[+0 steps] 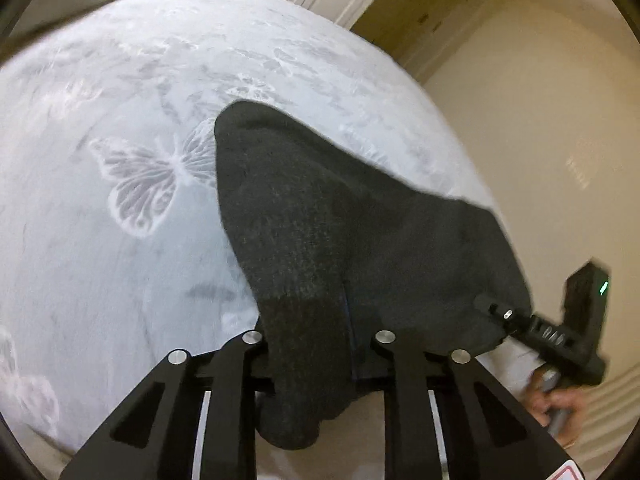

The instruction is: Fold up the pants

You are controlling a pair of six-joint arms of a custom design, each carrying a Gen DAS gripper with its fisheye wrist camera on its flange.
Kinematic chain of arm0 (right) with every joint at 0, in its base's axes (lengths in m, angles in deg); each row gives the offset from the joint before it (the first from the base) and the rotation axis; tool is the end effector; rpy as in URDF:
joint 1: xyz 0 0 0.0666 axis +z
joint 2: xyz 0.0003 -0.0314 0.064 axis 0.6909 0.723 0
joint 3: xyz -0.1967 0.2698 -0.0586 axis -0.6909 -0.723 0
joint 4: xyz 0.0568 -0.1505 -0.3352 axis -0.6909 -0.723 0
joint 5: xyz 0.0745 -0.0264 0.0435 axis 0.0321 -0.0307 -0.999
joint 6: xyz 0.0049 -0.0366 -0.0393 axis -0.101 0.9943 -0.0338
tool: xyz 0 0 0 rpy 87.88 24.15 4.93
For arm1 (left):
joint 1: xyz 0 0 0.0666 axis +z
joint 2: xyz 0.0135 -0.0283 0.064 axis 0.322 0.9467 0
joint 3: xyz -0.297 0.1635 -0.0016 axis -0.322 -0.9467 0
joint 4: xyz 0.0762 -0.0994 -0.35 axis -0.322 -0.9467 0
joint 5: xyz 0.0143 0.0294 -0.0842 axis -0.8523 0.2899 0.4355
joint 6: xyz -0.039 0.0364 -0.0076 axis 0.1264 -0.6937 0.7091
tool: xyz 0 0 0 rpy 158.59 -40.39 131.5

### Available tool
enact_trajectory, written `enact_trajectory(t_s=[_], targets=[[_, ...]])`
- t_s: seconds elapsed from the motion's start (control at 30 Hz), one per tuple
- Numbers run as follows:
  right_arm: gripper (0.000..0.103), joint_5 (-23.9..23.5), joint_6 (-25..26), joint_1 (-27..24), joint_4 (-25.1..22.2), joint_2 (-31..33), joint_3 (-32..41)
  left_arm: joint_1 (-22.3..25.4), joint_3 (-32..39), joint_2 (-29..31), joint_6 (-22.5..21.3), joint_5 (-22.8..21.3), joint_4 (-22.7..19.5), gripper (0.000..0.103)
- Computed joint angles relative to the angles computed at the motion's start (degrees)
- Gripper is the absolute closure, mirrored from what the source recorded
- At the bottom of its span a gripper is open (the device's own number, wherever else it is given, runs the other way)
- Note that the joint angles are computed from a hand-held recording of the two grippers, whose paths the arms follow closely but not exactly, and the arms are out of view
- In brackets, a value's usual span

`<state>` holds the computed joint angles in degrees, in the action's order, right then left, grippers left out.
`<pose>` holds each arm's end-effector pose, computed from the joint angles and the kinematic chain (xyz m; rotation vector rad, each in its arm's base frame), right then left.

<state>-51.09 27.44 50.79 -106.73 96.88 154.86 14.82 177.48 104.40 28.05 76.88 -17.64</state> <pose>0.4353 0.0602 0.3303 0.5357 2.3794 0.5757 0.5159 -0.0585 0.3636 0.3331 2.4951 -0.9030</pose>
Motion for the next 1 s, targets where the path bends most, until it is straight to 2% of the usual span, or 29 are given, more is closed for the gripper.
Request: enact_trajectory(t_s=[0.07, 0.1, 0.17, 0.3, 0.4, 0.47, 0.67, 0.9, 1.0], targets=[[0.073, -0.5, -1.1, 0.7, 1.5, -3.3, -2.1, 0.9, -1.0, -2.3, -0.2, 1.8, -1.0, 0.088], [0.073, -0.7, -1.6, 1.7, 1.5, -6.1, -3.6, 1.5, -1.8, -4.2, -1.3, 2.9, -2.8, 0.088], [0.073, 0.2, -1.9, 3.4, 0.3, -9.6, -5.1, 2.5, -2.8, -7.2, -3.4, 5.2, -6.6, 0.088], [0.073, 2.4, -1.0, 7.3, -2.9, -18.0, -7.7, 4.3, -3.9, -12.7, -8.0, 6.7, -11.0, 0.088], [0.073, 3.6, -0.1, 9.0, -3.6, -22.9, -7.9, 5.8, -3.5, -15.5, -9.2, 10.1, -12.0, 0.089], [0.073, 5.0, 0.2, 9.6, -3.4, -24.4, -7.0, 6.3, -2.8, -17.1, -8.9, 11.7, -11.2, 0.089], [0.073, 11.9, 6.0, 12.6, -0.4, -26.2, -1.1, 6.3, 1.5, -21.7, -4.3, 14.9, -0.8, 0.089], [0.072, 13.4, 13.4, 10.1, 9.6, -24.1, 7.6, 5.8, 10.5, -20.7, 6.0, 16.8, 17.8, 0.088], [0.072, 11.9, 17.5, 8.4, 12.3, -21.0, 13.1, 4.2, 14.5, -19.0, 8.8, 14.0, 26.3, 0.088]])
